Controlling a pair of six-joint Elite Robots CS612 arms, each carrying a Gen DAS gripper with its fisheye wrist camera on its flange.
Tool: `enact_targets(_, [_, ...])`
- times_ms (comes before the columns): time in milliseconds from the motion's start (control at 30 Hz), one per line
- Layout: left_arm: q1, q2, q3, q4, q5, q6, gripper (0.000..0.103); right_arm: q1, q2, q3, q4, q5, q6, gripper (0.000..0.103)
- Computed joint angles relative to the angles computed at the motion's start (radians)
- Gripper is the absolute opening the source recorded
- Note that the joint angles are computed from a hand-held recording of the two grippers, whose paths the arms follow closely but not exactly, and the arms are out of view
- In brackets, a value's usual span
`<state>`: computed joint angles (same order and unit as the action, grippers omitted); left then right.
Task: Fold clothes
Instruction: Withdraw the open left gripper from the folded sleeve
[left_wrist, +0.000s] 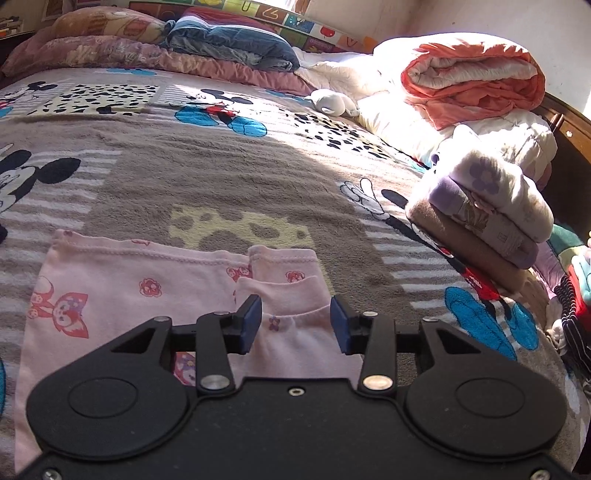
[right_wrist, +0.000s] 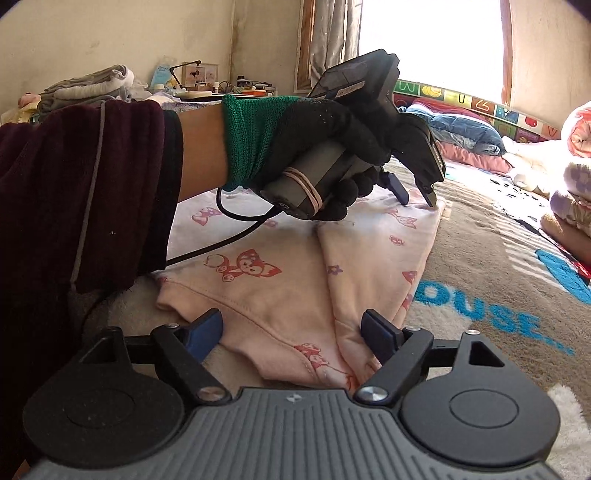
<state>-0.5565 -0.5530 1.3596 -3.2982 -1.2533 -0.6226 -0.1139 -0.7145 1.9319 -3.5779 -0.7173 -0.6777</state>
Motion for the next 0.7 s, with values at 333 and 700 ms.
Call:
enact_targets(333, [-0.024,-0.157,0.302,-0.116,0.182,-0.240,0.064,-0.034,-0.012,0.030,-0.067,0.082,0.178,0.080])
enact_targets(700, [-0.080,-0.254,0.627,-0.321,0.337,-0.614,0.070,-0.078,-0.023,0.037,-0.058,0.163,0.479,0.081])
